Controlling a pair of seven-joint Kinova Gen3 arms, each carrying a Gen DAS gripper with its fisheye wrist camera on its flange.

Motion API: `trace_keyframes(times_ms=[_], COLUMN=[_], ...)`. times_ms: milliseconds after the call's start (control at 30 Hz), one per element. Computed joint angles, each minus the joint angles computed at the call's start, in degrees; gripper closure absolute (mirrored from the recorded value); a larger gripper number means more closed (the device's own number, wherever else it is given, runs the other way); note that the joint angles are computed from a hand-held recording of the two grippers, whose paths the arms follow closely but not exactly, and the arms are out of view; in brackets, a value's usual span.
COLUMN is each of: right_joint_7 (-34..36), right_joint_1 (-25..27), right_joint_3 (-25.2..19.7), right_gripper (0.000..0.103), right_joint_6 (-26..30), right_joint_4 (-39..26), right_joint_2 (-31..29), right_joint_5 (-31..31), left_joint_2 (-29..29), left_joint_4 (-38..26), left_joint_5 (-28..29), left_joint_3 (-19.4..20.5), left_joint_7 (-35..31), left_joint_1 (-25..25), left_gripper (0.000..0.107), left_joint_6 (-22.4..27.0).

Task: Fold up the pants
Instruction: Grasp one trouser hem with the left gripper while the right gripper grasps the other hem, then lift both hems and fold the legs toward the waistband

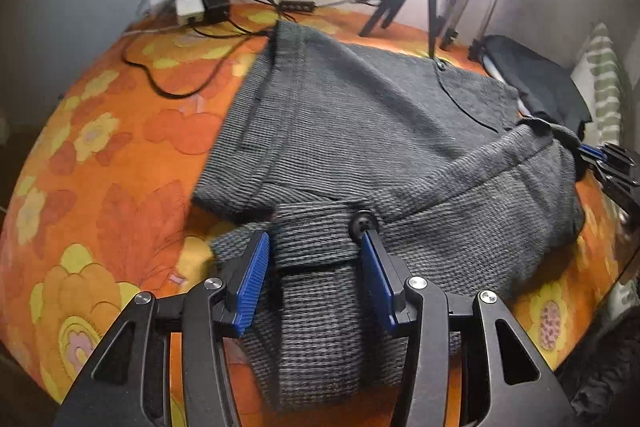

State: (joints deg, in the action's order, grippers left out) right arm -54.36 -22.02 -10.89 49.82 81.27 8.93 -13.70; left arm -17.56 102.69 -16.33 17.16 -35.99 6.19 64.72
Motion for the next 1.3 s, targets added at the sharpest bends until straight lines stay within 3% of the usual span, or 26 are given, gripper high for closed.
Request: trace_keyframes(times_ms=[167,333,367,400,667,967,1067,1300], right_joint_7=[-0.57,-1.84,-1.89,-1.79,0.47,1.12,0.2,-7.06], right_joint_1=[-0.38,-0.78,-0.78,-0.73,0.51,0.92,0.91,-3.34], right_joint_3=[-0.03,-0.02,-0.04,-0.07,-0.06,0.07,0.25,1.65], right_gripper=[0.093,0.093,0.093,0.093,0.093,0.093,0.093,0.093], right_joint_6=[-0.32,-0.33,-0.39,-0.41,0.31,0.67,1.61,5.72], right_joint_4=[0.19,0.09,0.18,0.32,0.3,-2.73,-6.55,-21.45], right_joint_2=[0.21,0.51,0.42,0.26,-0.52,-0.15,1.63,11.43], right_joint_5=[0.46,1.18,1.23,1.19,-1.34,-3.12,-3.15,4.4], left_joint_2=[-0.44,-0.31,-0.69,-1.08,-3.99,-2.93,0.13,7.19], left_joint_4=[1.78,3.04,3.27,3.13,0.34,-5.76,-8.61,-11.09], left_joint_5=[-0.13,-2.92,-3.88,-5.01,-11.27,-16.92,-19.56,-23.18], left_joint_3=[-0.27,1.96,2.77,3.6,8.72,8.39,8.1,3.69], left_joint_7=[-0.48,2.58,4.0,4.84,7.4,2.94,1.29,2.61], left_joint_1=[0.11,-0.89,-1.41,-1.75,-4.4,-8.97,-9.83,-7.7], left_gripper=[0.058,0.085,0.098,0.1,0.101,0.101,0.101,0.101], left_joint_6=[-2.83,-5.25,-5.31,-4.94,-3.2,-4.5,-5.38,-8.21])
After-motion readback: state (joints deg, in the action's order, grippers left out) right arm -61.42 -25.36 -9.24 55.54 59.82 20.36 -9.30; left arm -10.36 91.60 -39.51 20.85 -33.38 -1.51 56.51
